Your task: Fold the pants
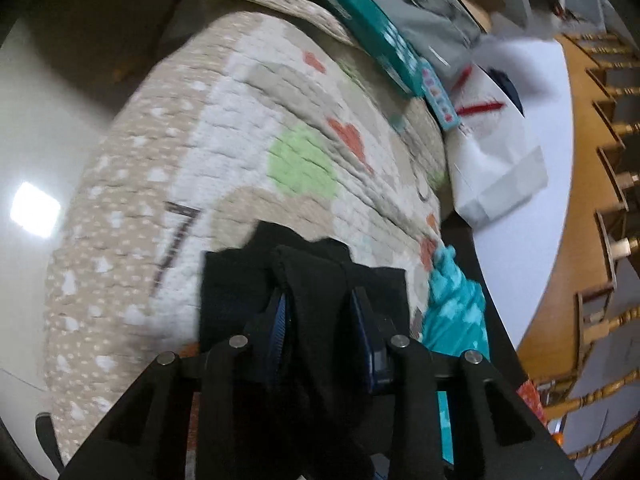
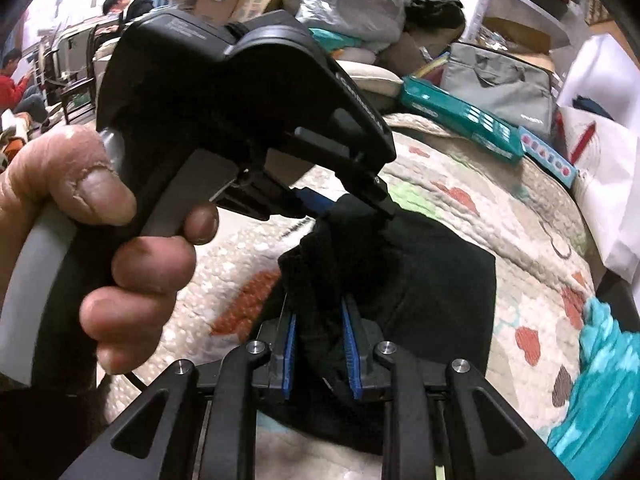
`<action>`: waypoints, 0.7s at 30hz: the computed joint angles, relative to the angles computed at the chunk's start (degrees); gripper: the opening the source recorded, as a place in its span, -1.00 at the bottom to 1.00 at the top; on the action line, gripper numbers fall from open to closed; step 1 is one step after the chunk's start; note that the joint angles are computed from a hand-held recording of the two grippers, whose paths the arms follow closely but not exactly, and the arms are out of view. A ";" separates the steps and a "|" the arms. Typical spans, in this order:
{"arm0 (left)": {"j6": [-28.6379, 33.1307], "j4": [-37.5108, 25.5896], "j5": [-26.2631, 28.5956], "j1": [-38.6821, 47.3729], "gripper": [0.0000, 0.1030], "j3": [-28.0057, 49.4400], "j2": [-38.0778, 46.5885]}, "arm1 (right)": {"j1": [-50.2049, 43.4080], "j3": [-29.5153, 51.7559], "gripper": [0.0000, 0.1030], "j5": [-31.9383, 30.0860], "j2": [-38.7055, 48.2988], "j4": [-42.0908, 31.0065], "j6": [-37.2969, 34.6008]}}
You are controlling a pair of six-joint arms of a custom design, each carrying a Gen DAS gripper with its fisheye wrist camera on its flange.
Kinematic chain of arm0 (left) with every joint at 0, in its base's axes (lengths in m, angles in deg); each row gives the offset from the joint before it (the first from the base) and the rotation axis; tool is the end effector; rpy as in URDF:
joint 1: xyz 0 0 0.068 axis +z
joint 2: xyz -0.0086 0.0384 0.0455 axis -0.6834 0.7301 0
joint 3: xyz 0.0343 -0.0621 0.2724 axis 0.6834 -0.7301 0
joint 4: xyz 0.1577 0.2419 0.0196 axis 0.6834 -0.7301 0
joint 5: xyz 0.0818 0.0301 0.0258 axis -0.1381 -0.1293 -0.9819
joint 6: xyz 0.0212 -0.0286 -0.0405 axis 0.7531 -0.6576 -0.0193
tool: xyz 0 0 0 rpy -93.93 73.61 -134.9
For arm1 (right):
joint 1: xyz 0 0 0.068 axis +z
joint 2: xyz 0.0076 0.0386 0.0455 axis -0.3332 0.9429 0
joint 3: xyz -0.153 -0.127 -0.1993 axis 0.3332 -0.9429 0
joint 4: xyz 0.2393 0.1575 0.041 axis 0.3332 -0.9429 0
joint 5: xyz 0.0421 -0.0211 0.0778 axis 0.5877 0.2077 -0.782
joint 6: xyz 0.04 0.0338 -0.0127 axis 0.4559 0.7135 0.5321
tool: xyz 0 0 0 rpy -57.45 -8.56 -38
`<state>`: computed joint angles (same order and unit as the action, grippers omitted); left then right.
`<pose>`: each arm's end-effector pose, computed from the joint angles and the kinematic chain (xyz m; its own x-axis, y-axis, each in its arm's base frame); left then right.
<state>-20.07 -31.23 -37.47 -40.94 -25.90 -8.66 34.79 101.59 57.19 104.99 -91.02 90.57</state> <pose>0.2863 -0.0150 0.2311 -0.9243 -0.3315 -0.1893 -0.0607 0.6172 -0.7845 0.1384 0.1657 0.2819 -0.6033 -0.4917 -0.6278 -0.4642 0.8567 -0.2249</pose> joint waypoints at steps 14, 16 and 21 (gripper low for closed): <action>1.12 -1.88 1.76 13.78 0.13 -4.94 -4.26 | -14.52 1.59 0.29 -15.45 -14.46 -10.52 -6.19; 1.27 -3.55 -0.11 13.80 0.13 -5.61 -9.48 | -23.86 2.12 0.27 -17.96 -16.33 -11.33 -8.93; 0.76 -5.87 -5.76 3.77 0.16 -5.86 -18.07 | -44.79 0.82 -0.54 -34.55 -13.54 -10.61 -9.87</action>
